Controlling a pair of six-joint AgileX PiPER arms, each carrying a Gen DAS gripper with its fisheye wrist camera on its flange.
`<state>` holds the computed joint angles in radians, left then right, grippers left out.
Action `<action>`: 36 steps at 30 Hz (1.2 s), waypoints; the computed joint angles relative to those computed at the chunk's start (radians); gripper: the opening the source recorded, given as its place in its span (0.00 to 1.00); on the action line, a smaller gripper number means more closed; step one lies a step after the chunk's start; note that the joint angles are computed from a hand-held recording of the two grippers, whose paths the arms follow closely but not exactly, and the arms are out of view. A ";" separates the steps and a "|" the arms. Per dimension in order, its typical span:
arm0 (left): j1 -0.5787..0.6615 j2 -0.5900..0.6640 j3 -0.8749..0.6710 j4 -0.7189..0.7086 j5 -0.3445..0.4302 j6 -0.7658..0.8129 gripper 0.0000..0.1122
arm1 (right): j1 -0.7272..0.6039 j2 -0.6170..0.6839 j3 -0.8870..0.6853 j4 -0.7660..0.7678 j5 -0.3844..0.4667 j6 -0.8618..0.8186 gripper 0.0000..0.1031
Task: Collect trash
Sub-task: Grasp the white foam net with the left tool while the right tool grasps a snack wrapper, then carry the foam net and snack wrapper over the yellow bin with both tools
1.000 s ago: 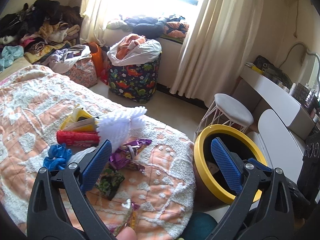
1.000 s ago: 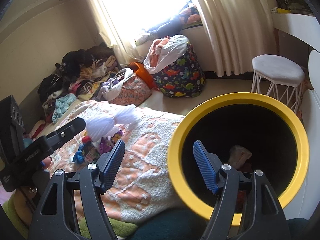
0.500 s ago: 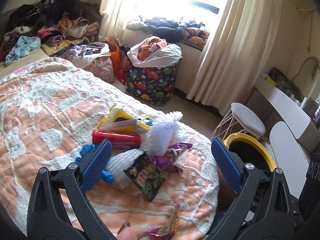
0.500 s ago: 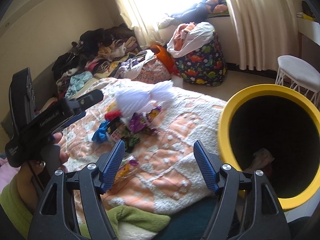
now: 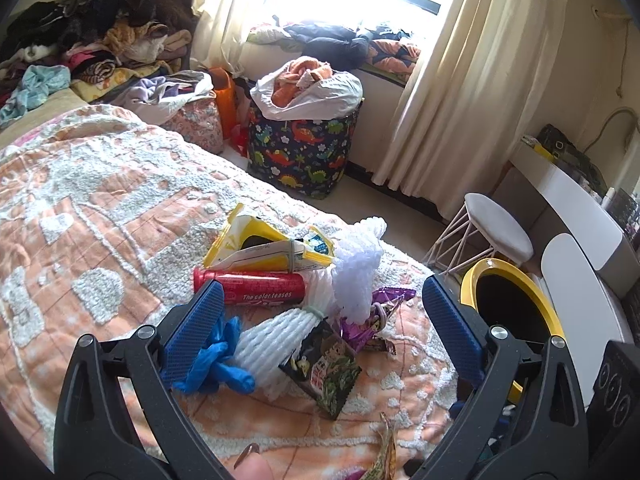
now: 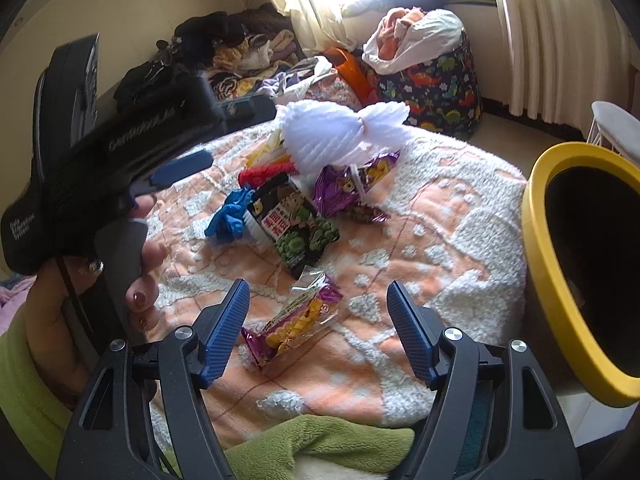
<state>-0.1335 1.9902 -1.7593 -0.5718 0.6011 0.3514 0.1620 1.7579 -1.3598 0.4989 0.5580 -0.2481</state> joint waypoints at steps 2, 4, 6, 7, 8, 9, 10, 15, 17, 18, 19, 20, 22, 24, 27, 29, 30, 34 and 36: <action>0.000 0.048 -0.075 0.004 0.052 -0.006 0.77 | 0.008 0.019 -0.016 -0.005 0.013 0.017 0.67; -0.003 0.085 -0.135 0.018 0.094 -0.018 0.72 | 0.011 0.041 -0.033 0.011 0.029 0.008 0.66; -0.006 0.122 -0.190 0.018 0.132 -0.019 0.67 | 0.014 0.059 -0.047 0.019 0.044 0.009 0.65; -0.007 0.136 -0.211 0.018 0.145 -0.021 0.63 | 0.014 0.070 -0.055 0.025 0.053 0.008 0.62; -0.009 0.151 -0.233 0.021 0.160 -0.026 0.59 | 0.014 0.079 -0.062 0.028 0.061 0.010 0.60; -0.011 0.165 -0.252 0.024 0.172 -0.032 0.57 | 0.013 0.090 -0.073 0.029 0.072 0.013 0.57; -0.011 0.179 -0.273 0.026 0.187 -0.038 0.53 | 0.011 0.104 -0.086 0.033 0.086 0.011 0.53; -0.011 0.211 -0.310 0.023 0.215 -0.051 0.35 | 0.008 0.129 -0.097 0.072 0.117 -0.025 0.35; -0.011 0.211 -0.306 0.021 0.217 -0.047 0.21 | 0.005 0.130 -0.093 0.089 0.115 -0.040 0.33; -0.012 0.208 -0.301 0.023 0.215 -0.048 0.18 | 0.004 0.131 -0.092 0.094 0.116 -0.042 0.33; -0.011 0.205 -0.293 0.016 0.213 -0.044 0.14 | 0.002 0.130 -0.087 0.101 0.113 -0.048 0.32; -0.007 0.202 -0.286 0.002 0.214 -0.037 0.11 | 0.001 0.127 -0.081 0.109 0.111 -0.057 0.32; 0.001 0.183 -0.253 -0.029 0.198 -0.018 0.10 | 0.001 0.124 -0.070 0.120 0.102 -0.070 0.31; 0.008 0.157 -0.211 -0.059 0.176 0.007 0.09 | -0.001 0.125 -0.067 0.134 0.099 -0.078 0.30; 0.018 0.122 -0.159 -0.104 0.149 0.033 0.09 | -0.005 0.126 -0.062 0.155 0.095 -0.088 0.30; 0.024 0.090 -0.114 -0.136 0.128 0.056 0.09 | -0.014 0.110 -0.036 0.177 0.087 -0.116 0.29; 0.024 0.083 -0.107 -0.141 0.123 0.058 0.09 | -0.015 0.105 -0.030 0.182 0.082 -0.121 0.28; 0.030 0.036 -0.052 -0.178 0.099 0.082 0.08 | -0.022 0.089 -0.012 0.204 0.068 -0.147 0.28; 0.033 0.014 -0.027 -0.191 0.090 0.095 0.08 | -0.029 0.076 -0.003 0.217 0.062 -0.163 0.27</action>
